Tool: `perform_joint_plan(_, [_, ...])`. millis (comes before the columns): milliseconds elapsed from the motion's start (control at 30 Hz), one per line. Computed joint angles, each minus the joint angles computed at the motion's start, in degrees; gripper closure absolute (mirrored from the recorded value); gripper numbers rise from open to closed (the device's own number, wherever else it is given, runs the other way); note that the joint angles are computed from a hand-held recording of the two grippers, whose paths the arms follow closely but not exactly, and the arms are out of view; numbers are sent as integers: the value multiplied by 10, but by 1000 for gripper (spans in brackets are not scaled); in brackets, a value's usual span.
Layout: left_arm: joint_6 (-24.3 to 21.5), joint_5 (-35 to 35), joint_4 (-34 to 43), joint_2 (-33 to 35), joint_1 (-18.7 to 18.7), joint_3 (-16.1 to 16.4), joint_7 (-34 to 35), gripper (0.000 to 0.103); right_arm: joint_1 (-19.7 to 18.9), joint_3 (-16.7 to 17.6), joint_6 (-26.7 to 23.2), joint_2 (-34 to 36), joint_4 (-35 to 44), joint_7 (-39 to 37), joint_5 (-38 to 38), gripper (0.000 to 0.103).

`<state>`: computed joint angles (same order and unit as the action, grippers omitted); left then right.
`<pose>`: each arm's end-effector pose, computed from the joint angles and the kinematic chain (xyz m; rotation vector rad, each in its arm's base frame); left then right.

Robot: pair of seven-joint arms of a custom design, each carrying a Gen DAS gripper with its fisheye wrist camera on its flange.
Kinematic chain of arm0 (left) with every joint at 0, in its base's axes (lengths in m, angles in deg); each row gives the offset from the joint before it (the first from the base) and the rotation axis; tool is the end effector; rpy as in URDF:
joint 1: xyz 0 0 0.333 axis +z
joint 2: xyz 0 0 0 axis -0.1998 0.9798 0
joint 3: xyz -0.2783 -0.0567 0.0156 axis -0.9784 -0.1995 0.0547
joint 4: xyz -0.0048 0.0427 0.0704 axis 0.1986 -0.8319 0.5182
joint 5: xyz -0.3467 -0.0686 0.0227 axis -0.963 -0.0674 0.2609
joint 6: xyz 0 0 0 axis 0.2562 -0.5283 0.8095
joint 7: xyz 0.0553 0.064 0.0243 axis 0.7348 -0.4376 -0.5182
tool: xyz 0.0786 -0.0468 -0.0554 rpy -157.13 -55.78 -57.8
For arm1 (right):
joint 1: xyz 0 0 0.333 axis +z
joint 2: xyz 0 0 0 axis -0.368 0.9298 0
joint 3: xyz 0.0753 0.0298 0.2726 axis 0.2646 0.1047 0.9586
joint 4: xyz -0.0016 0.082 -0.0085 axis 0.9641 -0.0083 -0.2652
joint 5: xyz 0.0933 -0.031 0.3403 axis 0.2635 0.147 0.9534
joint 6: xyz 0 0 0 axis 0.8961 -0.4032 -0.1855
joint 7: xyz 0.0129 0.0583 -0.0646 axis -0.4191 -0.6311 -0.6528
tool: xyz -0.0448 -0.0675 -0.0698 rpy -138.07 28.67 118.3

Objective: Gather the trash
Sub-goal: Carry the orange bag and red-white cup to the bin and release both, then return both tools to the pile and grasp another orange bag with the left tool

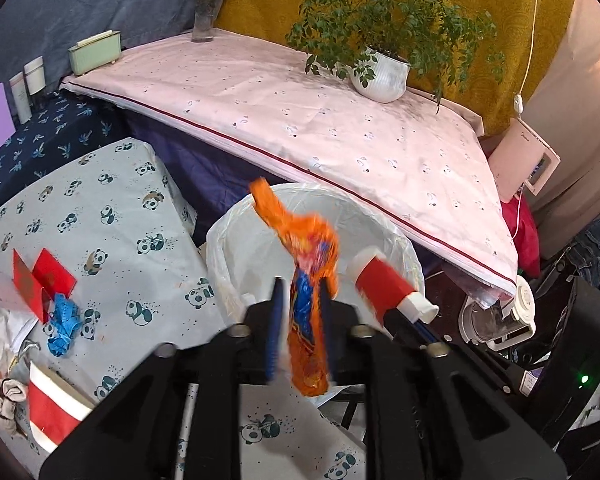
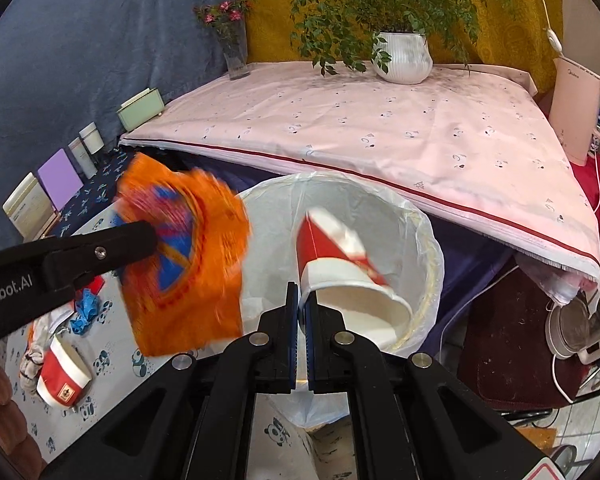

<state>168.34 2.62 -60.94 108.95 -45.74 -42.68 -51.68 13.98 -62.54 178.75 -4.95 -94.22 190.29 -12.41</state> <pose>0.4926 -0.4518 0.5744 -1.9050 1.8971 -0.9174 0.4657 0.4157 0.5302 -1.7164 1.7074 -0.5163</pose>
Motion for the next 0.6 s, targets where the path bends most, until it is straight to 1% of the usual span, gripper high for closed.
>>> perform_joint_plan(33, [2,5,-4,-2,-1,3,-9,64,0,-1,0,3,3,1,-1,95])
perform_joint_plan(67, [3,13,-9,-6,-3,7,-19,58,1,-2,-3,5,7,4,-4,92])
perform_joint_plan(100, [4,21,-16,-11,-3,10,-27,56,0,-4,0,4,6,7,-6,85])
perform_joint_plan(133, [4,23,-21,-14,-1,9,-29,55,1,-5,1,3,5,14,-10,75])
perform_joint_plan(200, [6,26,-35,-25,5,7,-36,54,4,-7,-1,1,5,26,-24,68])
perform_joint_plan(267, [3,34,-47,-34,7,7,-45,54,4,-6,-5,0,8,28,-30,68])
perform_joint_plan(433, [1,52,-89,-66,20,2,-75,48,7,-2,-13,-4,12,37,-39,58])
perform_joint_plan(600, [-7,79,-140,-107,34,-8,-107,47,12,4,-21,-3,25,32,-45,53])
